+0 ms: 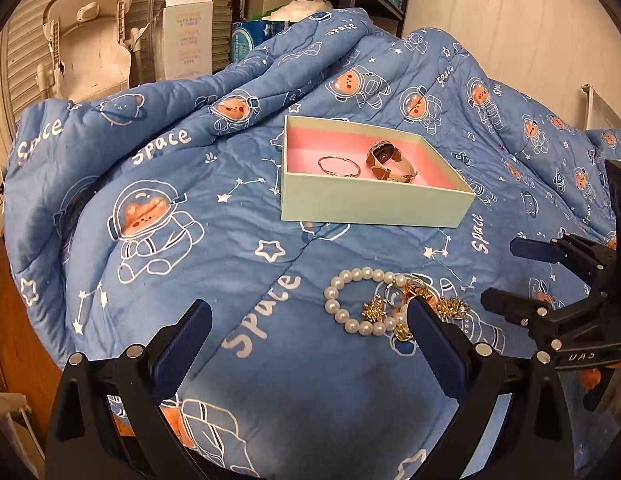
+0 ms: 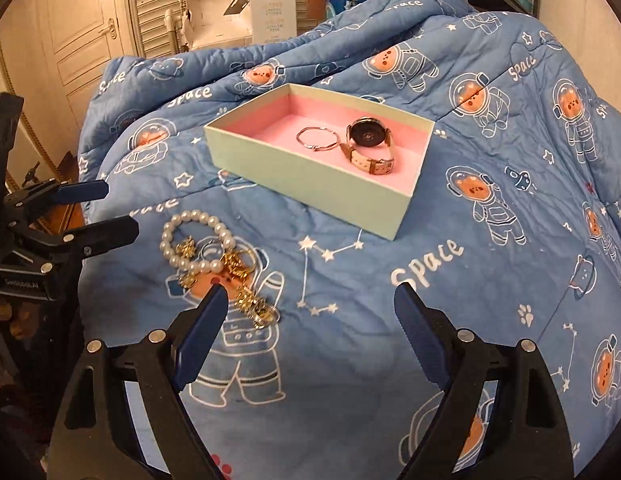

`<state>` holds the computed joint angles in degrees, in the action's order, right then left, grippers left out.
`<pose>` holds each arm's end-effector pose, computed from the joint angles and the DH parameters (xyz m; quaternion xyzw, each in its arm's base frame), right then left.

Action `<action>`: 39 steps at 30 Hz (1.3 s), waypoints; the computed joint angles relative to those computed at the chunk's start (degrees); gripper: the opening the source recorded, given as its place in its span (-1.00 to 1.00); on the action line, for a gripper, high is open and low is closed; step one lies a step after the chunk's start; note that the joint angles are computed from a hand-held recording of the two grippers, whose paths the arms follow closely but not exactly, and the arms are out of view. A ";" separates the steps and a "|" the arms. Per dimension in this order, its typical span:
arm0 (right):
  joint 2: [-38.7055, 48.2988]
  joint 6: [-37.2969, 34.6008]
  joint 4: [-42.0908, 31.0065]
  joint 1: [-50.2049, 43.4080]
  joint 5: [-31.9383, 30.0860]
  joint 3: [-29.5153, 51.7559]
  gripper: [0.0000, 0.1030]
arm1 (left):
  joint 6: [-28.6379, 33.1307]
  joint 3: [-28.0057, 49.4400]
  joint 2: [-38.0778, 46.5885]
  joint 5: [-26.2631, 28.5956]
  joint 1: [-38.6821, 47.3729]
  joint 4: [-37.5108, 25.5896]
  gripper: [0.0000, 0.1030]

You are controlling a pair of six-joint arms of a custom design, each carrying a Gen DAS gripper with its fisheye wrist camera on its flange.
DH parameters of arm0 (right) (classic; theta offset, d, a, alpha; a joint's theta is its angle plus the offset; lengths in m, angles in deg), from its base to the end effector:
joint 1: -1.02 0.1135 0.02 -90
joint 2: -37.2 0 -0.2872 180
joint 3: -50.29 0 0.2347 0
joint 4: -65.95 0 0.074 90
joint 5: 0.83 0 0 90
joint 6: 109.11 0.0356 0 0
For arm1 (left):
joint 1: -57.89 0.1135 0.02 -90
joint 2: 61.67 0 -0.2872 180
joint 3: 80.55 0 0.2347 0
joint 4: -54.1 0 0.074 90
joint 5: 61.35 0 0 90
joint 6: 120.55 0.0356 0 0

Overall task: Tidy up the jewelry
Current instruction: 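Grasp the small gold ring from the pile with the right tool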

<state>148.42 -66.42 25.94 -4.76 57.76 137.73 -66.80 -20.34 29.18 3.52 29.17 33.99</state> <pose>0.3847 -0.0203 0.1929 -0.3898 0.8549 0.1383 0.3131 0.2646 -0.1277 0.1988 -0.1333 0.9126 -0.0032 0.3866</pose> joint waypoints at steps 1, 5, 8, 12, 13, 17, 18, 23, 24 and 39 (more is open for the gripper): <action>-0.15 -0.59 0.06 0.03 0.25 -0.80 0.63 | -0.38 -0.66 -0.19 -0.22 -0.57 0.58 0.86; 0.30 -1.95 -1.62 -0.45 0.29 -1.85 0.40 | -1.86 -1.99 0.03 -0.46 -1.83 1.57 0.86; 1.28 -2.28 -2.85 -0.43 0.37 -1.31 0.18 | -3.40 -2.83 0.46 0.15 -2.04 2.49 0.79; 2.22 -2.83 -4.20 -0.22 -0.27 -0.37 0.01 | -4.02 -3.29 0.69 0.82 -2.27 3.37 0.69; 2.70 -2.64 -4.96 -0.15 -0.49 0.38 0.00 | -4.17 -3.36 0.68 0.83 -2.33 3.52 0.67; 5.28 -1.16 -9.36 -0.03 -1.89 4.38 -0.09 | -4.52 -3.55 0.77 1.42 -2.21 3.90 0.60; 5.80 -0.99 -10.16 0.14 -2.01 5.15 -0.11 | -4.61 -3.49 0.91 1.45 -2.22 3.83 0.58; 6.97 -0.50 -11.61 0.99 -1.95 6.63 -0.25 | -4.88 -3.53 1.28 1.63 -2.32 3.91 0.54; 7.24 -0.41 -12.11 1.09 -2.19 7.06 -0.25 | -4.87 -3.55 1.32 1.66 -2.36 3.98 0.54; 6.62 -2.84 -13.48 1.66 -2.61 6.78 -0.56 | -3.84 -2.95 2.14 2.50 -2.19 4.00 0.54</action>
